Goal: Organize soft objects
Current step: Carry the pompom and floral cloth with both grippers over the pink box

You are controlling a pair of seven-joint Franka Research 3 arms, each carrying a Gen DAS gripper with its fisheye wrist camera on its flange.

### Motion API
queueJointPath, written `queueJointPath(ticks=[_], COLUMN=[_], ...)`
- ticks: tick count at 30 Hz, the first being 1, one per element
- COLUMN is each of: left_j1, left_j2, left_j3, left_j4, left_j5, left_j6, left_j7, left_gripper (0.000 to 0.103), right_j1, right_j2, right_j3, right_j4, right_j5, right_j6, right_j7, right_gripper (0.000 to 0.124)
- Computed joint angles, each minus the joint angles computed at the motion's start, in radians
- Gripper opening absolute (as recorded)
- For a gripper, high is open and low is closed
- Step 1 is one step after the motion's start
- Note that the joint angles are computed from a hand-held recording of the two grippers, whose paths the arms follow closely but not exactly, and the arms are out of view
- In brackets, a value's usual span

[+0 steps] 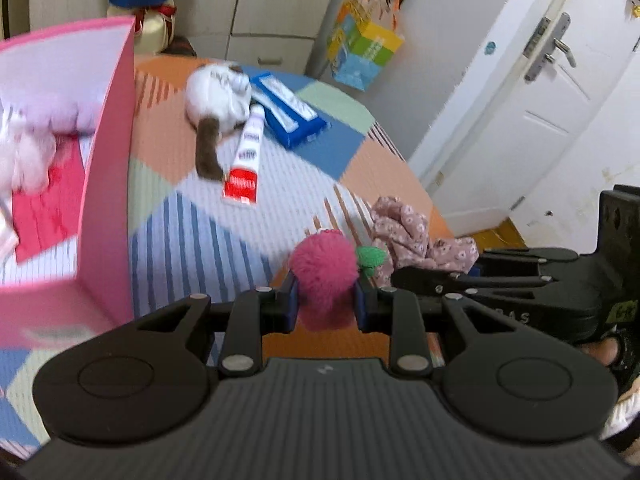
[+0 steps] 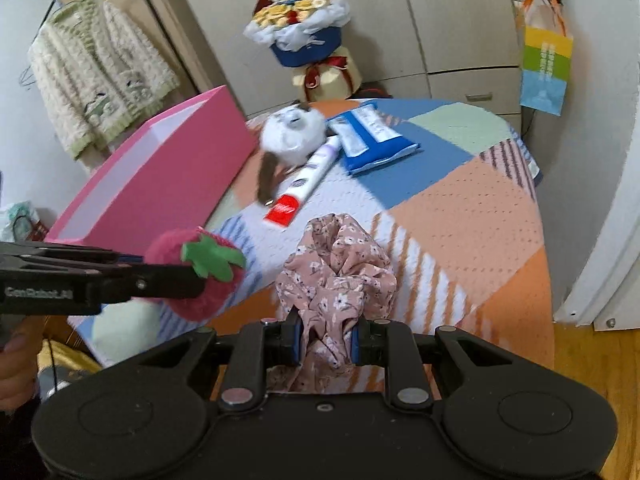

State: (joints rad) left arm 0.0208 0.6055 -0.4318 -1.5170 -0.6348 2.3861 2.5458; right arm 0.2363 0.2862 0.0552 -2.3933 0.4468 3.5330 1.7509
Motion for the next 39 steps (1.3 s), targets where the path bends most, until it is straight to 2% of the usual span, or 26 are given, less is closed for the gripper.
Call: queueJointPath(ticks=[4, 8, 13, 15, 16, 17, 19, 20, 23, 26, 29, 33, 37, 39], left_j1=[0.031, 0.068, 0.089, 0.101, 0.105, 0.108, 0.116, 0.119, 0.133, 0.15, 0.166, 0.187, 0.205, 0.215], left_j2=[-0.022, -0.037, -0.064, -0.073, -0.075, -0.078, -0.093, -0.101, -0.122, -0.139, -0.158, -0.159, -0.146, -0.141], left_j3=[0.009, 0.028, 0.058, 0.064, 0.068, 0.073, 0.084, 0.089, 0.106, 0.125, 0.143, 0.16, 0.165, 0.161], left_j4=[-0.025, -0.028, -0.041, -0.043, -0.041, -0.04, -0.052, -0.06, -0.074, -0.08, -0.091, -0.079, -0.05, -0.033], left_j5=[-0.011, -0.039, -0.065, -0.073, -0.076, -0.076, -0.079, -0.083, -0.094, -0.108, -0.127, -0.16, -0.188, -0.2], left_j6=[-0.05, -0.122, -0.156, -0.192, -0.211, -0.229, -0.249, -0.254, -0.28, -0.301, -0.288, -0.27, -0.245, -0.241], left_j7=[0.002, 0.0, -0.003, 0.007, 0.012, 0.017, 0.035, 0.046, 0.075, 0.104, 0.137, 0.16, 0.172, 0.186], left_gripper=[0.025, 0.025, 0.025, 0.025, 0.025, 0.025, 0.026, 0.026, 0.026, 0.026, 0.026, 0.026, 0.026, 0.026], right_j1=[0.081, 0.202, 0.248, 0.336, 0.411, 0.452, 0.543, 0.605, 0.728, 0.706, 0.678, 0.727, 0.705, 0.727], right_j2=[-0.045, -0.075, -0.094, -0.089, -0.084, -0.08, -0.076, -0.074, -0.076, -0.081, -0.077, -0.055, -0.04, -0.03], right_j3=[-0.03, -0.09, -0.083, -0.138, -0.194, -0.225, -0.299, -0.357, -0.477, -0.449, -0.419, -0.476, -0.458, -0.487], right_j4=[-0.019, -0.008, 0.006, 0.041, 0.07, 0.091, 0.125, 0.137, 0.145, 0.162, 0.189, 0.217, 0.255, 0.269], right_j5=[0.077, 0.231, 0.329, 0.458, 0.56, 0.621, 0.719, 0.753, 0.722, 0.681, 0.629, 0.486, 0.405, 0.345], right_j6=[-0.022, -0.051, -0.058, -0.078, -0.098, -0.112, -0.145, -0.164, -0.215, -0.246, -0.28, -0.316, -0.337, -0.344], right_j7=[-0.068, -0.211, -0.324, -0.443, -0.539, -0.599, -0.697, -0.73, -0.705, -0.687, -0.667, -0.573, -0.538, -0.492], right_gripper=[0.025, 0.025, 0.025, 0.025, 0.025, 0.025, 0.025, 0.025, 0.026, 0.026, 0.026, 0.026, 0.026, 0.026])
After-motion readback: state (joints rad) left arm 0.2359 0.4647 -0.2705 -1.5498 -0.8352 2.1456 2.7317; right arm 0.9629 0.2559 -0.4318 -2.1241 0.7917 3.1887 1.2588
